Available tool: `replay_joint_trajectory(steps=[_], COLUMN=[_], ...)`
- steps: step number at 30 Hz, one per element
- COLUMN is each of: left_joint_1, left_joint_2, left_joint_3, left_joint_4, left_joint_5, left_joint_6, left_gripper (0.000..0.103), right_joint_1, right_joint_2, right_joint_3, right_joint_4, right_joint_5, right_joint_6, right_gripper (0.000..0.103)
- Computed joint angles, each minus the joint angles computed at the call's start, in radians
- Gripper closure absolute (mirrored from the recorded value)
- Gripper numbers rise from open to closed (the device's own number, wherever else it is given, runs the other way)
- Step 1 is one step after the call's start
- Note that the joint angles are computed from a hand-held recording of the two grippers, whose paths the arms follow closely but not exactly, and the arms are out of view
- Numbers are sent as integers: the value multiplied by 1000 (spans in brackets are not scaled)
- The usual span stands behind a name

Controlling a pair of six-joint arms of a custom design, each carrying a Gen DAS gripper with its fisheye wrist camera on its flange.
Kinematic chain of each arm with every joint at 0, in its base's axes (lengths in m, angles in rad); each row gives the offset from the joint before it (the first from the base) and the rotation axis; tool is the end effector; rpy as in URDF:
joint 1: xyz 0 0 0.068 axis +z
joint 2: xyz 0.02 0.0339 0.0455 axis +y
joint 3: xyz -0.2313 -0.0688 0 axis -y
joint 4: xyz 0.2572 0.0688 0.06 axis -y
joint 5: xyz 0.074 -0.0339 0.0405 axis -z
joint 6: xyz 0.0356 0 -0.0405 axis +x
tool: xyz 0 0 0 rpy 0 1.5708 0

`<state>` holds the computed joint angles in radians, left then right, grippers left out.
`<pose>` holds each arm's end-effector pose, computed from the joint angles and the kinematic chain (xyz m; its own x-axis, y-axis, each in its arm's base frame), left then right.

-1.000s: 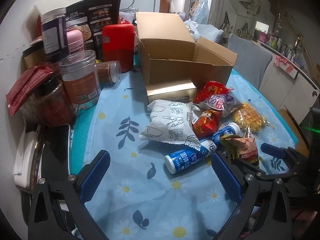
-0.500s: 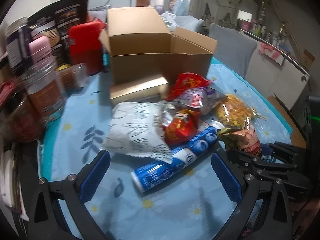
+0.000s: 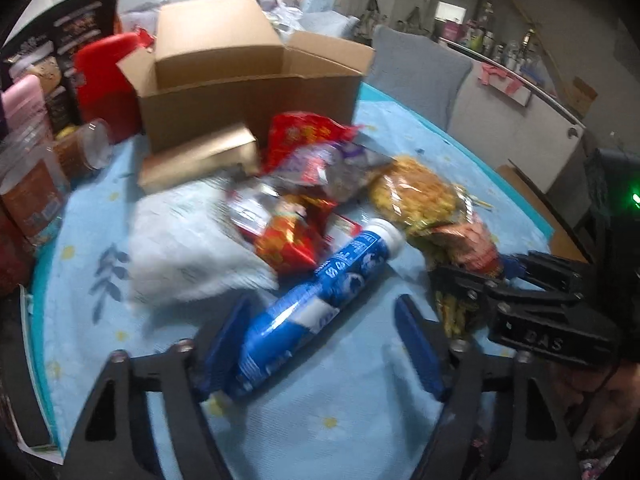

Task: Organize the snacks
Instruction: 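Grasp the blue tube with white cap with the left gripper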

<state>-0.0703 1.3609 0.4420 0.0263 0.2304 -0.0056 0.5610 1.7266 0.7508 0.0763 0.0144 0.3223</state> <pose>0.2425 -0.0252 0.0871 -0.7780 0.0493 -0.6264 0.2070 0.9614 -0.1813 0.2695 0.1687 0.0768 -0.7950 -0.1255 -0.5935 -0.2874 0.9395 0.1863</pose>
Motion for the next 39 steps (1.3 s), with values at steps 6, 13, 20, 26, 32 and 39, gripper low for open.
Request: replay_joint_trajectory(steps=[6,13,20,26,32,39], left_joint_1=[-45,-164,-205,-242,-199,-202], left_joint_2=[-5,-50,118,180,206,112], left_joint_3=[1,-19,97,144,168,117], left_joint_4=[-94,-107,-96,-74,-57,-64], left_joint_5=[69,-17,-128,-206,-165,-154], left_joint_6=[-6,-30,-101,-101,-94,-88], left_gripper=[53,53,53,53,75,75], right_joint_1=[-7,-24,-59,-78,-82,-76], right_joint_2=[-32,-61,-80,-74,-68,-76], right_joint_3=[-33,-73,-102,-97,-94,-86], right_joint_4=[6,22,37,37,48,33], right_joint_5=[7,-6,-36,-60,-59,-60], right_joint_6=[-10,-23,-54,-65,-73,-74], right_gripper=[55,55,55,55,54,58])
